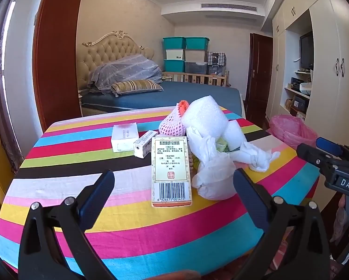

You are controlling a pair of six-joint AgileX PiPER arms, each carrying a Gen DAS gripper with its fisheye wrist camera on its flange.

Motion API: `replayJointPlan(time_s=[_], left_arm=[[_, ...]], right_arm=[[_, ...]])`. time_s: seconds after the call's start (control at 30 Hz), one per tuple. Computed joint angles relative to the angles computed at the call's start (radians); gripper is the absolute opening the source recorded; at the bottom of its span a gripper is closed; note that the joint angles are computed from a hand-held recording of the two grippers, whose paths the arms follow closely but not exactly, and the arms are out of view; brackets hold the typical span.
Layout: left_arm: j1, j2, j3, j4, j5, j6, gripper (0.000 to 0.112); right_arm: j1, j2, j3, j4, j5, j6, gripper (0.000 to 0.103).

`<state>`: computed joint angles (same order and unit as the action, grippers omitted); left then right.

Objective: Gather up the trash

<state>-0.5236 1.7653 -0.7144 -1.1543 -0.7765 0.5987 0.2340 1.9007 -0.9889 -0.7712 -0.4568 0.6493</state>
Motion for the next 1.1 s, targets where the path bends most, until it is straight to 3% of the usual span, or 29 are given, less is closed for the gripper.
replayJointPlan(time_s=[0.97,1.1], left_arm=[[-0.006,0.001,0.019,0.032,-0.023,-0.025,0.098],[0.007,-0.001,0.009,0.005,0.014,0.008,0.098]], right_arm=[[0.003,-0.001,0.006,-0.003,-0.006,-0.001,0.085],[0.005,0.0,0.006,-0.012,-0.003,0.008,0.085]])
